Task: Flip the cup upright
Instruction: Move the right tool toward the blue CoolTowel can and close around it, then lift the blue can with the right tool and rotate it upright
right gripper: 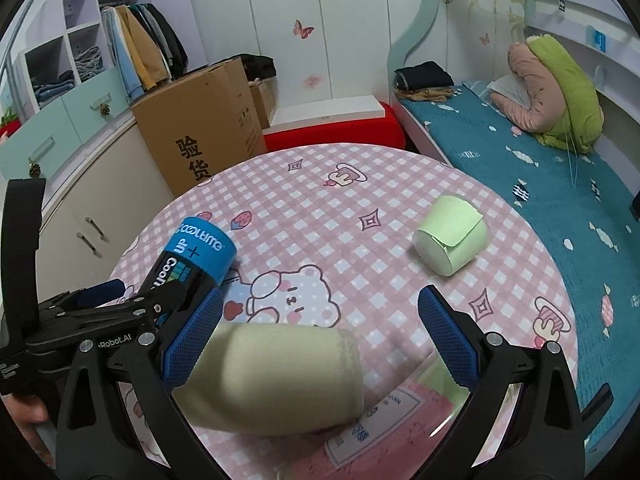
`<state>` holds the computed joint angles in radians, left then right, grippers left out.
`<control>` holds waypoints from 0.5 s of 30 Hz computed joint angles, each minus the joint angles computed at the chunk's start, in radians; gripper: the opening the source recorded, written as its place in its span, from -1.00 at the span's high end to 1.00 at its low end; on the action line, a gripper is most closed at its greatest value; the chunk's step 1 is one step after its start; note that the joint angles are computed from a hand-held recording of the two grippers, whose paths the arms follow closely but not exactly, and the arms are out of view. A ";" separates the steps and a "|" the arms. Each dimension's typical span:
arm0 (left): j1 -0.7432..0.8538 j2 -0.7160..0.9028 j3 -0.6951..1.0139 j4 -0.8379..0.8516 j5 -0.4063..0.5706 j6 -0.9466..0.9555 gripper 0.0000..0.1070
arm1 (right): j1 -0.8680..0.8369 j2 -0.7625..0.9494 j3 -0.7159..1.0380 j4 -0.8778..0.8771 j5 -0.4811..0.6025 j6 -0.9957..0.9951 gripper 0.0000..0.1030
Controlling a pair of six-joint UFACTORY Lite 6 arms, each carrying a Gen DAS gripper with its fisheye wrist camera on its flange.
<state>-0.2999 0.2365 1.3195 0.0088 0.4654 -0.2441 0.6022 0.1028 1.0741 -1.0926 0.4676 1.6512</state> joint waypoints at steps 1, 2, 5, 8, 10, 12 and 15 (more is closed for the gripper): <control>0.000 0.017 0.012 0.005 0.002 -0.006 -0.78 | -0.006 0.003 0.000 0.001 -0.009 0.000 -0.91; 0.002 0.022 0.015 -0.008 0.000 0.005 -0.78 | -0.012 0.005 -0.002 0.002 -0.018 -0.001 -0.91; 0.015 0.050 0.033 -0.065 -0.003 0.065 -0.65 | -0.018 0.019 0.008 0.007 -0.035 -0.002 -0.91; 0.027 0.060 0.040 -0.145 0.002 0.140 -0.56 | -0.012 0.021 0.008 -0.002 -0.027 0.005 -0.91; 0.029 0.057 0.032 -0.217 -0.005 0.215 -0.29 | -0.010 0.022 0.010 0.006 -0.030 0.001 -0.91; 0.023 0.048 0.027 -0.203 0.005 0.200 -0.20 | -0.005 0.020 0.012 0.011 -0.022 -0.004 -0.91; 0.028 0.032 0.011 -0.207 0.010 0.207 -0.20 | 0.011 -0.001 -0.004 0.003 -0.010 0.012 -0.91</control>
